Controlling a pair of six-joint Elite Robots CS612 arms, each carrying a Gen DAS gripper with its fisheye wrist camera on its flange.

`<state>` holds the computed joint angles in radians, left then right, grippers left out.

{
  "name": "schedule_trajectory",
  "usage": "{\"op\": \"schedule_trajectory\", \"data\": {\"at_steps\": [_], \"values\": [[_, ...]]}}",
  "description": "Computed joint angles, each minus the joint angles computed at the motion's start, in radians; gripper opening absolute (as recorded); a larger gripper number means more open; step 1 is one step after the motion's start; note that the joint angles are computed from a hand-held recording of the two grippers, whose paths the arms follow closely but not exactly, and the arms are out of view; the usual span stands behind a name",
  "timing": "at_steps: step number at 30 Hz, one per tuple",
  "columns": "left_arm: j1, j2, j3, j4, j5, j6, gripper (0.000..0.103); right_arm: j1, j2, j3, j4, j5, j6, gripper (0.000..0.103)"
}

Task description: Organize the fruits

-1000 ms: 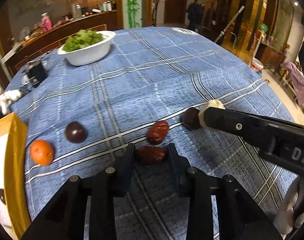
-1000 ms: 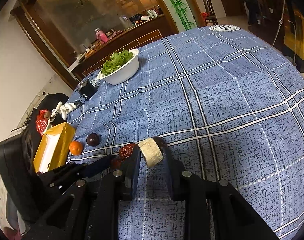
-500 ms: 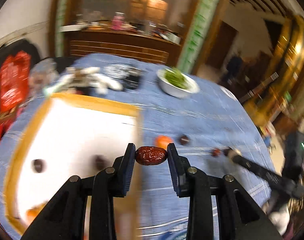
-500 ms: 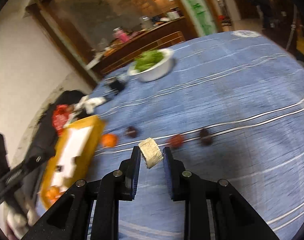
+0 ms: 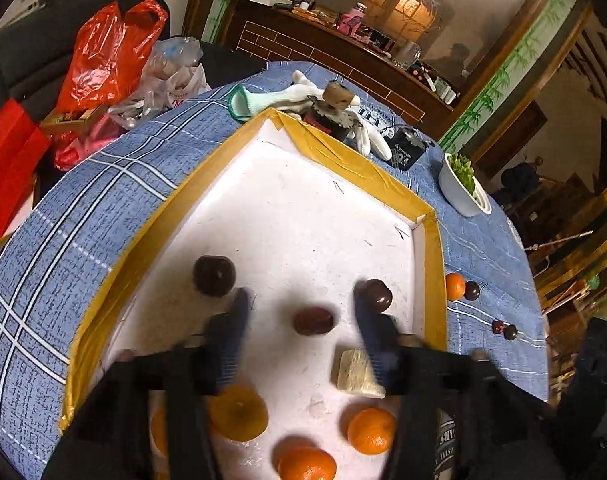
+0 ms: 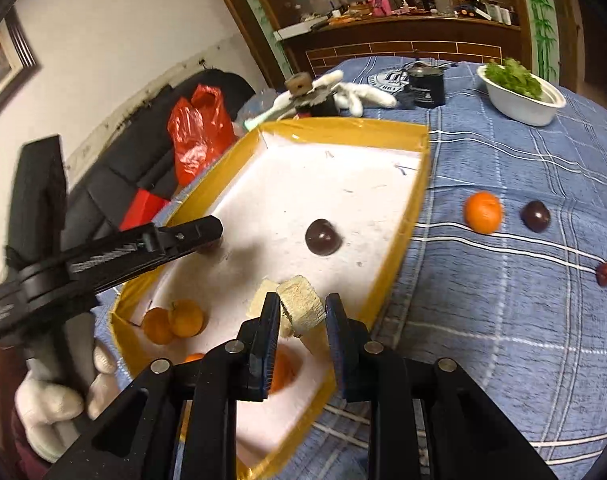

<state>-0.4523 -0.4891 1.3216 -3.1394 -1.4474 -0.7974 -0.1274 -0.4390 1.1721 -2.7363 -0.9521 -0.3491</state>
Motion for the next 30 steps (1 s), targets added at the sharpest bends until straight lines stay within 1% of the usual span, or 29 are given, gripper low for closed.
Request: {"op": "schedule_trajectory", "data": {"at_steps": [1, 2, 3, 5, 7, 9, 11, 13, 15, 16, 17, 18, 20, 21, 25, 27, 28, 29, 30], "values": [[-0.001, -0.005, 0.011, -0.020, 0.002, 0.003, 0.063, 0.002, -0.001, -0.003, 0.010, -0.007, 0.000, 0.041], [0.000, -0.008, 0.018, -0.033, 0.001, 0.006, 0.064, 0.004, -0.001, -0.003, 0.013, -0.014, 0.006, 0.055], [-0.001, -0.015, 0.029, -0.043, -0.001, 0.008, 0.065, 0.003, -0.002, -0.002, 0.006, -0.009, 0.017, 0.058], [-0.005, -0.034, 0.053, -0.053, 0.007, 0.003, 0.074, 0.000, -0.012, 0.012, -0.034, -0.017, 0.037, 0.058], [-0.012, -0.054, 0.081, -0.082, 0.022, -0.001, 0.077, -0.009, -0.031, 0.036, -0.074, -0.025, 0.052, 0.058], [-0.019, -0.071, 0.115, -0.148, 0.028, 0.007, 0.080, -0.026, -0.053, 0.070, -0.123, -0.023, 0.079, 0.058], [-0.030, -0.090, 0.154, -0.233, 0.027, 0.023, 0.080, -0.057, -0.076, 0.108, -0.158, 0.023, 0.131, 0.058], [-0.039, -0.101, 0.180, -0.298, 0.012, 0.037, 0.080, -0.101, -0.093, 0.151, -0.215, 0.099, 0.230, 0.058], [-0.047, -0.116, 0.206, -0.351, -0.006, 0.044, 0.080, -0.143, -0.110, 0.192, -0.258, 0.150, 0.326, 0.060], [-0.051, -0.125, 0.218, -0.373, -0.016, 0.049, 0.080, -0.166, -0.122, 0.216, -0.267, 0.167, 0.358, 0.060], [-0.056, -0.133, 0.230, -0.391, -0.023, 0.056, 0.080, -0.185, -0.134, 0.237, -0.277, 0.168, 0.377, 0.060], [-0.061, -0.144, 0.242, -0.411, -0.029, 0.064, 0.080, -0.208, -0.154, 0.268, -0.291, 0.150, 0.395, 0.060], [-0.071, -0.166, 0.268, -0.461, -0.032, 0.089, 0.080, -0.241, -0.186, 0.308, -0.308, 0.128, 0.414, 0.060], [-0.077, -0.181, 0.287, -0.497, -0.027, 0.111, 0.080, -0.266, -0.208, 0.334, -0.337, 0.118, 0.428, 0.060], [-0.090, -0.235, 0.334, -0.544, 0.006, 0.182, 0.080, -0.332, -0.298, 0.434, -0.521, 0.018, 0.466, 0.060], [-0.097, -0.266, 0.353, -0.547, 0.050, 0.231, 0.080, -0.361, -0.350, 0.478, -0.599, -0.027, 0.483, 0.060], [-0.101, -0.284, 0.361, -0.540, 0.079, 0.259, 0.080, -0.370, -0.370, 0.492, -0.620, -0.047, 0.488, 0.060], [-0.102, -0.299, 0.366, -0.533, 0.100, 0.279, 0.080, -0.380, -0.393, 0.504, -0.633, -0.061, 0.493, 0.061], [-0.102, -0.318, 0.374, -0.528, 0.124, 0.297, 0.080, -0.392, -0.415, 0.512, -0.648, -0.059, 0.508, 0.061]]}}
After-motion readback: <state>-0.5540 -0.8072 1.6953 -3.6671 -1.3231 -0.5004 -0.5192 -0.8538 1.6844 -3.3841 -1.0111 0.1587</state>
